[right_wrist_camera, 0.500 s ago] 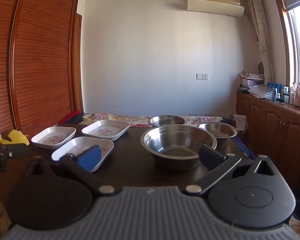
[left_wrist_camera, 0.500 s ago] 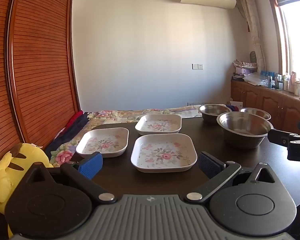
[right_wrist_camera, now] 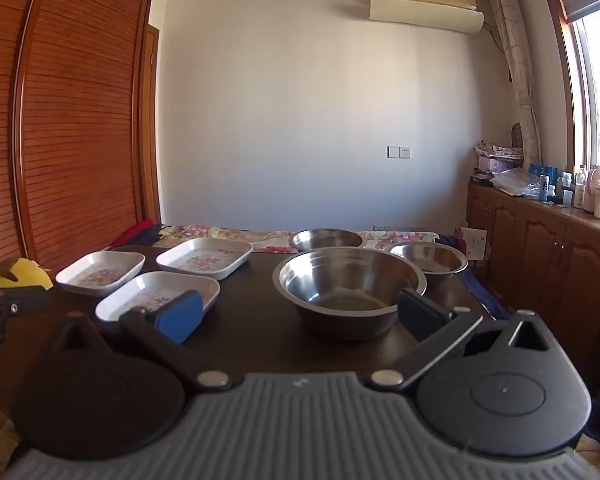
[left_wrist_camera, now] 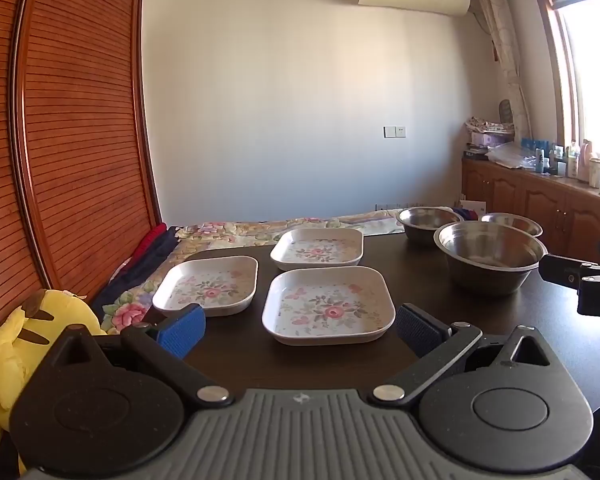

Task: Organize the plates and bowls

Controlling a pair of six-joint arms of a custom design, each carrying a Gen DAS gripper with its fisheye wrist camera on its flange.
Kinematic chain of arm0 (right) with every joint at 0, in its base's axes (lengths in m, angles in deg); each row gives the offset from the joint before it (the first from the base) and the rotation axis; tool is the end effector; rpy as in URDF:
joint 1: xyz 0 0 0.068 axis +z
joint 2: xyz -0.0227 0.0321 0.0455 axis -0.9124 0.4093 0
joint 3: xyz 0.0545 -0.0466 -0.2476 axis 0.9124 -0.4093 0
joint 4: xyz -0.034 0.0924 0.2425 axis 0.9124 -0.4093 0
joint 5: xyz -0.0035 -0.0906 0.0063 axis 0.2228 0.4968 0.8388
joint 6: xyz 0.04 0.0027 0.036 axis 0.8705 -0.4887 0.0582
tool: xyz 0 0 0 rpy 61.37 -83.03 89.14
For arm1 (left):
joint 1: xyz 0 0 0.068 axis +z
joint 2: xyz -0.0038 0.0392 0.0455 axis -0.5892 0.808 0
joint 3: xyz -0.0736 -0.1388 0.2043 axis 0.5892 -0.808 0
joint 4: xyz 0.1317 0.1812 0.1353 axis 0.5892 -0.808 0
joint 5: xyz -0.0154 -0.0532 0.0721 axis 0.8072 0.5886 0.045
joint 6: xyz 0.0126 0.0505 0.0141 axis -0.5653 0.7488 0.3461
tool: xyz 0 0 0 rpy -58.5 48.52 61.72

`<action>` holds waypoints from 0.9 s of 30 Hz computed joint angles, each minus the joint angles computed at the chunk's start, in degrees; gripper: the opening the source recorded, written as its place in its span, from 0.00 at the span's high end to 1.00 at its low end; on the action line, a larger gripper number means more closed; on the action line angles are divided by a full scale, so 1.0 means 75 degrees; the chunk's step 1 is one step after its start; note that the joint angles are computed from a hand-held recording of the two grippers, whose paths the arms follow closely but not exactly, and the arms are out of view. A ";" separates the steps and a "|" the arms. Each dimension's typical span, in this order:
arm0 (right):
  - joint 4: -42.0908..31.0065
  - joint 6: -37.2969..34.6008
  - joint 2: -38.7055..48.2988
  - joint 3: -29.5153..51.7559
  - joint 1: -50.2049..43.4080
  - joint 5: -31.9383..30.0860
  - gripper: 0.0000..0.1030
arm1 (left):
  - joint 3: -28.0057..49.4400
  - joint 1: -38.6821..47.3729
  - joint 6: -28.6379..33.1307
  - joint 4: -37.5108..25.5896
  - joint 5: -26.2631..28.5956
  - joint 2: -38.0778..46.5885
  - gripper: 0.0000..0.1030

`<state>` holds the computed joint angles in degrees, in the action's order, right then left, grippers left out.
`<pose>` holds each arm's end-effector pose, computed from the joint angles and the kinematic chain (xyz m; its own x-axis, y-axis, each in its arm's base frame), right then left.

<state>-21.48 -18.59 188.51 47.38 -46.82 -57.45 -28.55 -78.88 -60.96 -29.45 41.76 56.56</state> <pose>0.2661 0.0750 0.0940 -0.2356 0.0527 -0.9704 0.1480 0.9888 0.0177 0.2781 -0.2345 0.1036 -0.2990 0.1673 -0.9395 0.2544 0.9629 0.0905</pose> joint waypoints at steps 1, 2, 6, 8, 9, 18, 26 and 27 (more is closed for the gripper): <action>-0.0001 0.0000 0.0000 0.0000 0.0002 -0.0008 0.00 | 0.0048 -0.0054 0.0006 -0.0023 -0.0068 0.0040 0.00; 0.0029 0.0004 -0.0004 -0.0025 -0.0010 -0.0020 0.00 | 0.0048 -0.0053 0.0006 -0.0027 -0.0068 0.0037 0.00; 0.0091 0.0003 0.0026 -0.0056 -0.0062 -0.0077 0.00 | 0.0069 -0.0071 0.0003 -0.0066 -0.0080 0.0028 0.00; 0.0076 0.0006 0.0026 -0.0048 -0.0070 -0.0083 0.00 | 0.0074 -0.0074 -0.0001 -0.0079 -0.0090 0.0025 0.00; 0.0098 0.0004 0.0040 -0.0050 -0.0076 -0.0087 0.00 | 0.0069 -0.0071 0.0004 -0.0072 -0.0083 0.0022 0.00; 0.0129 0.0021 0.0068 -0.0071 -0.0061 -0.0072 0.00 | 0.0069 -0.0079 0.0009 -0.0065 -0.0096 0.0028 0.00; 0.0174 0.0020 0.0081 -0.0097 -0.0030 -0.0026 0.00 | 0.0081 -0.0095 0.0013 -0.0083 -0.0106 0.0030 0.00; 0.0169 0.0015 0.0079 -0.0094 -0.0030 -0.0023 0.00 | 0.0088 -0.0111 0.0013 -0.0109 -0.0120 0.0016 0.00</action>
<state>-20.21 -18.47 189.10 46.68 -47.04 -57.62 -27.88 -79.71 -60.86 -30.27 40.86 56.69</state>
